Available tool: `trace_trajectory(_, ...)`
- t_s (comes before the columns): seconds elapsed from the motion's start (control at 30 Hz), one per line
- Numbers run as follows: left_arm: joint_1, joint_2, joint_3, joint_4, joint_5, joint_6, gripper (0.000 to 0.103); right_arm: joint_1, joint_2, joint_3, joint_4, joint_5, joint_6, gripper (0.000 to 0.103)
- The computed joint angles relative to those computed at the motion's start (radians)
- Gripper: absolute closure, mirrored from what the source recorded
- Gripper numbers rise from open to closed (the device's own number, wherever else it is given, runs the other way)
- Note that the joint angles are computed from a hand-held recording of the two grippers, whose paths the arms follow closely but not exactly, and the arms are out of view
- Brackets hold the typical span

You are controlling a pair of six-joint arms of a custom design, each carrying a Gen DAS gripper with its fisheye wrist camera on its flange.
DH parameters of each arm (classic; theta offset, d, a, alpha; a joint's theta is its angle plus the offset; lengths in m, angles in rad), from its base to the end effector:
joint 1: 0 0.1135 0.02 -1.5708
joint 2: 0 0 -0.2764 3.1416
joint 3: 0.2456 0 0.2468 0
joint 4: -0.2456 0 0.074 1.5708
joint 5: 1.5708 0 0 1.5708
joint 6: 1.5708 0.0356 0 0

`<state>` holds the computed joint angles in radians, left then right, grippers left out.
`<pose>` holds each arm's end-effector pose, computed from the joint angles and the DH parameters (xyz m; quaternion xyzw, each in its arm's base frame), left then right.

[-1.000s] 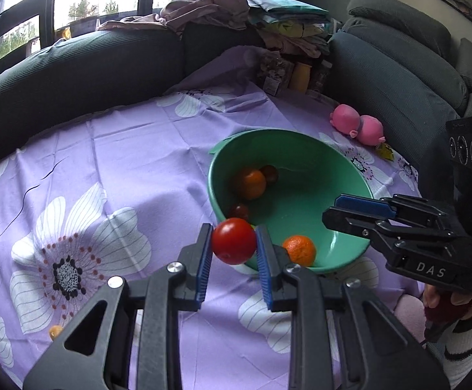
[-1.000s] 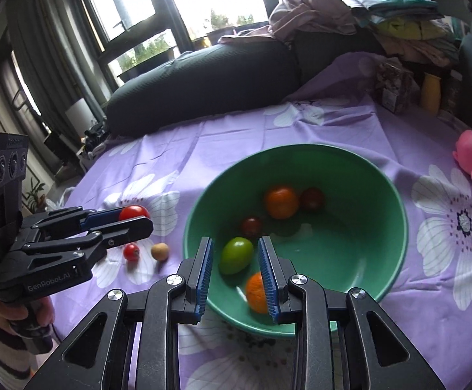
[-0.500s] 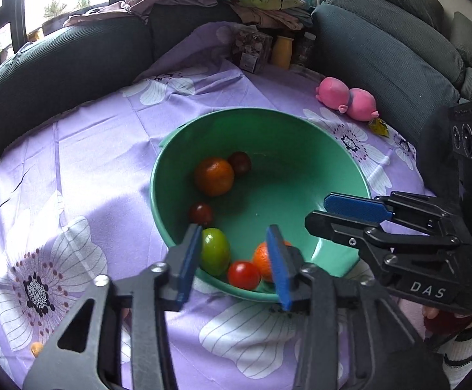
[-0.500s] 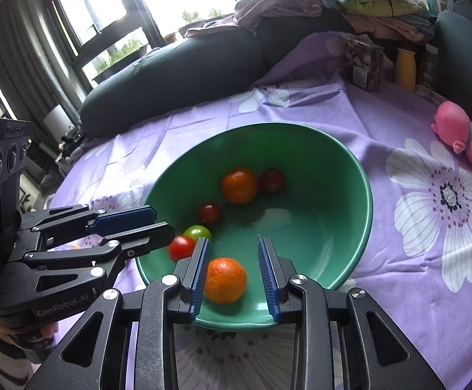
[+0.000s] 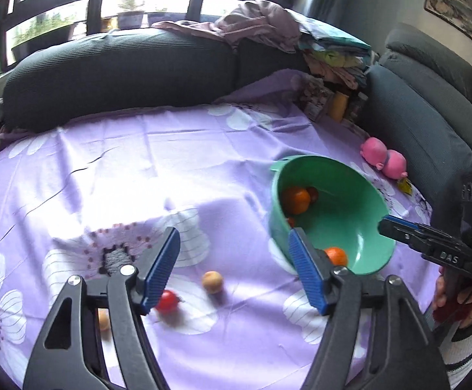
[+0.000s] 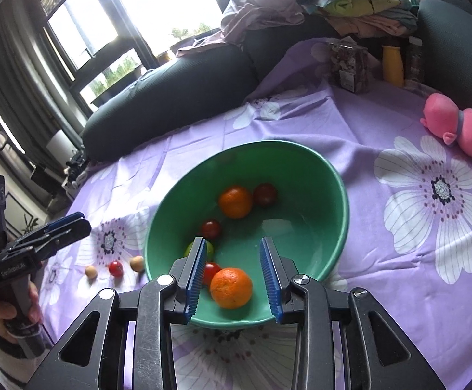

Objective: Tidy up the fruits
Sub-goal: 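Move the open left gripper back toward a small brown fruit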

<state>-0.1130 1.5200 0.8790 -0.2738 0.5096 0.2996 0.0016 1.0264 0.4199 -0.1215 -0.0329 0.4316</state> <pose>0.2940 -0.0508 0.2112 0.2671 0.8801 -0.2085 0.3326 0.1896 0.0015 0.1899 0.1881 0.8928 0.1026 0.3962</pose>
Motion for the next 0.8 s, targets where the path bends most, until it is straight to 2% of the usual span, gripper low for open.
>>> trace_trajectory(0.07,0.064,0.000,-0.010,0.009,-0.035,0.010,0.033,0.076,0.032,0.014,0.034,-0.005,-0.009,0.069)
trace_trajectory(0.17,0.153,0.019,-0.025,0.008,-0.034,0.053,0.033,0.205,0.134,0.059,0.088,-0.012,-0.022,0.069)
trace_trajectory(0.33,0.251,0.089,-0.039,-0.008,-0.030,0.140,0.035,0.381,0.427,0.207,0.142,-0.029,-0.056,0.069)
trace_trajectory(0.53,0.309,0.153,-0.041,0.006,-0.043,0.225,0.036,0.456,0.748,0.446,0.080,-0.015,-0.122,0.069)
trace_trajectory(0.8,0.284,0.246,-0.017,0.041,-0.082,0.340,0.048,0.458,0.951,0.680,-0.049,0.026,-0.173,0.069)
